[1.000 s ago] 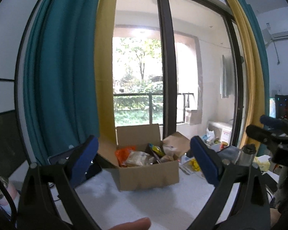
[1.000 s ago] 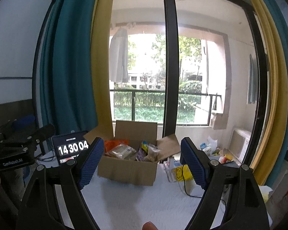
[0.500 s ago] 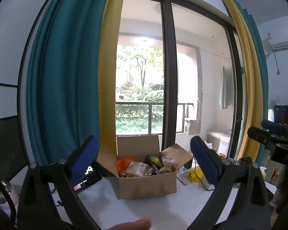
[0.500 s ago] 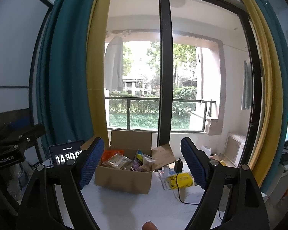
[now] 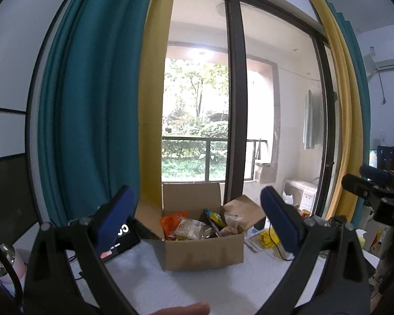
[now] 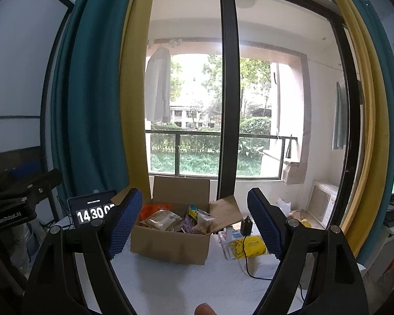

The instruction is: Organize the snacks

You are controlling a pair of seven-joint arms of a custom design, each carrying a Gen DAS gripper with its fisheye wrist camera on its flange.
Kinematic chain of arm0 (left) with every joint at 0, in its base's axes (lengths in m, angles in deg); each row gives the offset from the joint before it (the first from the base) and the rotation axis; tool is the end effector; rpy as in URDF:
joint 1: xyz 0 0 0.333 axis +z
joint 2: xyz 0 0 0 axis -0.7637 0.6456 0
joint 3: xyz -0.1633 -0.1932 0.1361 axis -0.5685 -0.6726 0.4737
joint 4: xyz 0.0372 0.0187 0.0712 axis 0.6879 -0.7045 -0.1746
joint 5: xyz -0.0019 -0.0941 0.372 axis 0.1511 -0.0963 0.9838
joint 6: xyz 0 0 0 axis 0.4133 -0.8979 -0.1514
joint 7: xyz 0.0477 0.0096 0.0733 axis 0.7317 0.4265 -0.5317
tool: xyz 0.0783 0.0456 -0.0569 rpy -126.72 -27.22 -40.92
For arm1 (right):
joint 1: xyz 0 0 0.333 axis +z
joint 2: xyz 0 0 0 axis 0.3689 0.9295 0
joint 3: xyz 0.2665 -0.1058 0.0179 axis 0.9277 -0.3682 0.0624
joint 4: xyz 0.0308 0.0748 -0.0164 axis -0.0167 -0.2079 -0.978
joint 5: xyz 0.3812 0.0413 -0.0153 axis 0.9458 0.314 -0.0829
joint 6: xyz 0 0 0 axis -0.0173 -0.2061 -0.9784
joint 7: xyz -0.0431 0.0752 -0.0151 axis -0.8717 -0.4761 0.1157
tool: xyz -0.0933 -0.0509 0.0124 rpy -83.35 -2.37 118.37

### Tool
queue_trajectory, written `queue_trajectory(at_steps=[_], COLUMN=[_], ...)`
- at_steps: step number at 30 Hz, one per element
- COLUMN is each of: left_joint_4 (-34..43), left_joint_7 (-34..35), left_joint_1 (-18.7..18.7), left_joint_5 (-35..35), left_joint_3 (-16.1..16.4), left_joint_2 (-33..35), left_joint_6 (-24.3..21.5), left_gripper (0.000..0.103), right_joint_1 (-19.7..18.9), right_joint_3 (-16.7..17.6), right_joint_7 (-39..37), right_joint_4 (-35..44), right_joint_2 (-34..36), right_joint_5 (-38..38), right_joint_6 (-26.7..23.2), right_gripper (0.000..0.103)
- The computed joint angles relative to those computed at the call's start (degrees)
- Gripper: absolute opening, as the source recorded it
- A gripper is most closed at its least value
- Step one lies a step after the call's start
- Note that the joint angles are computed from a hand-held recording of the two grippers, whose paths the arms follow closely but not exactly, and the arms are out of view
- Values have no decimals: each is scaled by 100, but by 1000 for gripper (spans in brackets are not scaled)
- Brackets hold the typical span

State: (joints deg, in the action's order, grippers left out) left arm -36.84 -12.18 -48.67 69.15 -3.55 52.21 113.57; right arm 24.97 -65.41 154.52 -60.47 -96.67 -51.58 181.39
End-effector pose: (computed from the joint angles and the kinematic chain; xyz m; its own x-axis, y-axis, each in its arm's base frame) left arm 0.4913 -0.2020 0.7513 -0.1864 -0.9812 0.0496 -0.0660 -0.0378 -0.9971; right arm 0.4876 0.2160 0.7425 0.1580 -0.9868 0.0362 -0.1082 -0.0537 -0.9927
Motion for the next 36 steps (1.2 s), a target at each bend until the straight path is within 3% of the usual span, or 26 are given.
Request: queue_trajectory(at_steps=[36], left_joint_4=[33], left_joint_7=[-102], left_joint_1=[-75], left_joint_5=[119], left_joint_3=[-32], left_joint_2=[-42], left_joint_6=[-264], left_gripper=[98], right_joint_1=[-116], right_joint_3=[43], right_joint_7=[-545], right_joint_4=[-183], right_joint_2=[-95], right_joint_5=[587], right_joint_6=[144], right_gripper=[85])
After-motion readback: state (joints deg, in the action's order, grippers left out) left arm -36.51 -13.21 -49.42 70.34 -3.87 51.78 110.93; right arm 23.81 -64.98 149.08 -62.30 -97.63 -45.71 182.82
